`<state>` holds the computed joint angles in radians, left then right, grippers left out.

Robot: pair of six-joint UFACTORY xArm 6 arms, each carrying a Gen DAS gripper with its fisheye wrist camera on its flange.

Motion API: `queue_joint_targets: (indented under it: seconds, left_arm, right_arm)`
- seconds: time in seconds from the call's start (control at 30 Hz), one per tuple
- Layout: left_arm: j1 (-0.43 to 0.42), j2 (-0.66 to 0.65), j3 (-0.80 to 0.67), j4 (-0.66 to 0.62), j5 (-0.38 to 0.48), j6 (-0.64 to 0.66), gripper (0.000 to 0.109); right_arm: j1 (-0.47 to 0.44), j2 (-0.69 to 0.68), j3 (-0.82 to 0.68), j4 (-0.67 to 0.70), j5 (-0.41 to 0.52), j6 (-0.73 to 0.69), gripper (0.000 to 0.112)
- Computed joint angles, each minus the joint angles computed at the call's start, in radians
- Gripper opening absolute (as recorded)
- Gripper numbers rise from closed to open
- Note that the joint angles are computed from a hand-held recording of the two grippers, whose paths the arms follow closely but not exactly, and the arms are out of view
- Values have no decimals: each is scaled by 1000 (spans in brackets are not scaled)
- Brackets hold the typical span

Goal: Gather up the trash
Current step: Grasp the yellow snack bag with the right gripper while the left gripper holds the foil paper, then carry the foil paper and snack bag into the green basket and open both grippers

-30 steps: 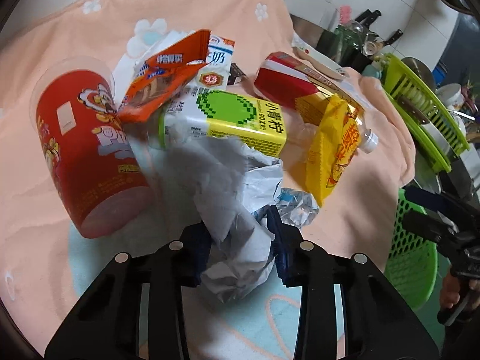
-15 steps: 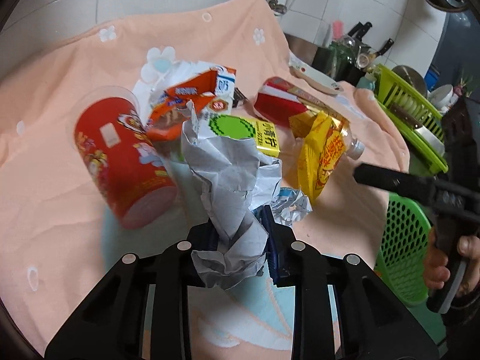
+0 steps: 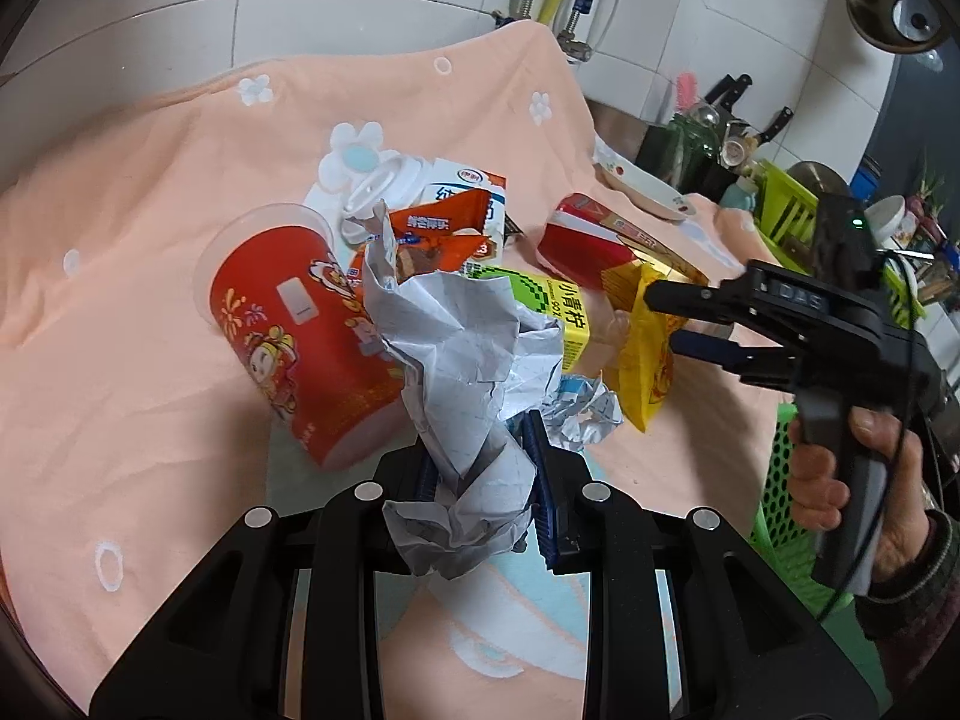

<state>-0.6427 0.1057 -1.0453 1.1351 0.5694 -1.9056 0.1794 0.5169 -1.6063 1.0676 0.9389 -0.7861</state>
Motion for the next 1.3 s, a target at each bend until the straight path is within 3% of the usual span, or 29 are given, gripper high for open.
queue_joint_targets:
  seconds: [0.27,0.43,0.67,0.77,1.0,1.3]
  left_arm:
    - [0,-9,11,-4,3,-5,27]
    - [-4,-7,2,-5,9,4,27]
    - [-7,-17,9,-3,14,-6,27]
    - [-8,-22,9,7,12,-14,27]
    - [-28,-17,-11,17,26,-10,27]
    - [-54,11,-63,20,22,10,27]
  right_arm:
    - [-19,67,-67,32,86,32,64]
    - [-19,58,-61,30,86,10,62]
    - [-33,54,-62,49,151,-18,43]
    - [-50,28,-35,71,179,-58,30]
    - [-74,-42,39,85,199,-113,16]
    - [-144,-136,149,130,249,-188,11]
